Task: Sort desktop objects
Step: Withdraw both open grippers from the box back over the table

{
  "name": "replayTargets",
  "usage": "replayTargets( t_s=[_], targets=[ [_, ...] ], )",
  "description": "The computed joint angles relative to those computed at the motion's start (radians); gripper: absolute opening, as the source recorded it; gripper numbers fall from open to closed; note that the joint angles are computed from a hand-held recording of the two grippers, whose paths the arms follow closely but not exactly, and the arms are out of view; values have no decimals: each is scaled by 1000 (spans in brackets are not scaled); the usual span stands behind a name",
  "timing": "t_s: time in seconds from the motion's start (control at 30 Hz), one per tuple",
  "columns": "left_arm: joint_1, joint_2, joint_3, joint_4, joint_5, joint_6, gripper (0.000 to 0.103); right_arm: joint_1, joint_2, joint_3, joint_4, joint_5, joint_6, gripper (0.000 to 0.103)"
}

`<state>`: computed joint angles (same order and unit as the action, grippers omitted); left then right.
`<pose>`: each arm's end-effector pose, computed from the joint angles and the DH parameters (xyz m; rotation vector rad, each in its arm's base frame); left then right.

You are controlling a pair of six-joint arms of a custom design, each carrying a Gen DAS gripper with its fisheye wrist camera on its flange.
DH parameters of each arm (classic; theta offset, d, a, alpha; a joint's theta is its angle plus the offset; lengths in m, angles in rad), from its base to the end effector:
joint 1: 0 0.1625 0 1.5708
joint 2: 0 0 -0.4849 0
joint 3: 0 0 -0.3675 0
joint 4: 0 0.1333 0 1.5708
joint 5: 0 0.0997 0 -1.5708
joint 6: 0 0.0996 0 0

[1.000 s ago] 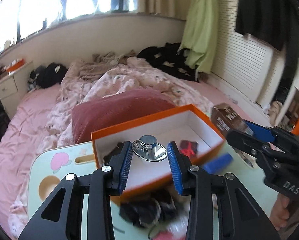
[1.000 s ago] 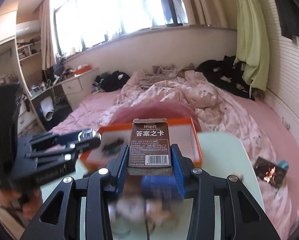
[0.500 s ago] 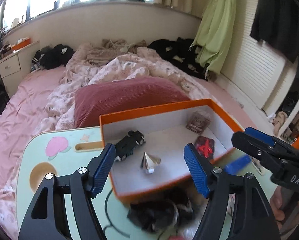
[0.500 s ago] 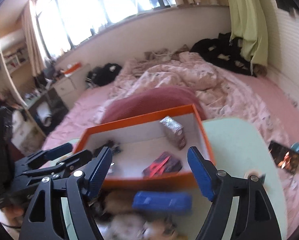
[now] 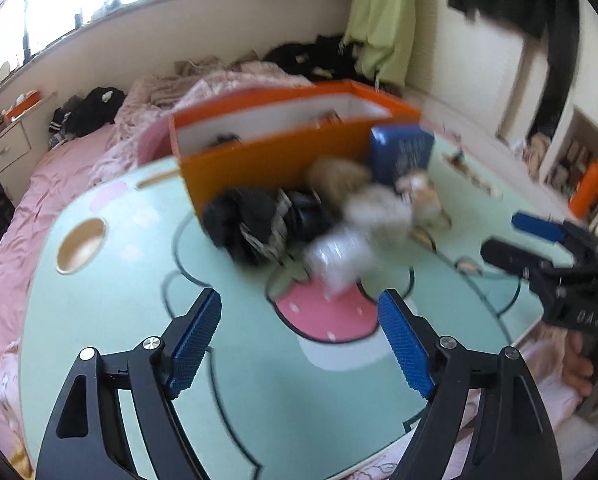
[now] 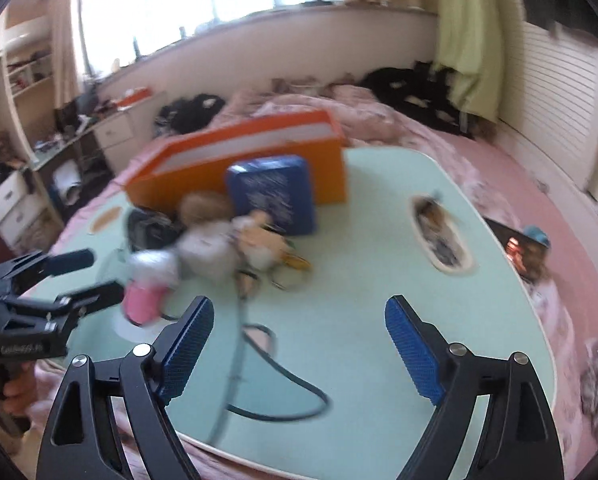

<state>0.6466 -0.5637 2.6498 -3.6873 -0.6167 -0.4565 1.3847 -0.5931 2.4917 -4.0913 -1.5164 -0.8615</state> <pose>-0.1343 -0.3702 0.0473 0.5167 2.2474 -0.7860 0.0581 -0.4411 0.0628 0.9387 -2.6001 0.8069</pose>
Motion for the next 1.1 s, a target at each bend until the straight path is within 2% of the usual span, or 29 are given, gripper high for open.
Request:
replayTargets(
  t_s=[0.07,0.13,0.17,0.2,0.23,0.27,1.1],
  targets=[
    [11,8,-18,59,-2,-27,80,3,30,-13,-27,-31,-9,88],
    [15,13,-16,48,-9,-33,81,15,74,-16,-122,-66,-35,90],
    [23,8,-14,41,-19,-34,84,21,85,-20,-140,-77,-47,92],
    [31,5,-12,35,-28,-39,93,28,107,-24,-173,-94,-63,100],
    [39,1,-14,50,-21,-54,99,29,113,-29,-179,-94,-59,103],
    [44,8,-9,29,-19,-54,103,25,114,-29,-182,-88,-56,103],
    [22,22,14,5,-8,-82,103,21,126,-36,-203,-88,-51,103]
  ],
)
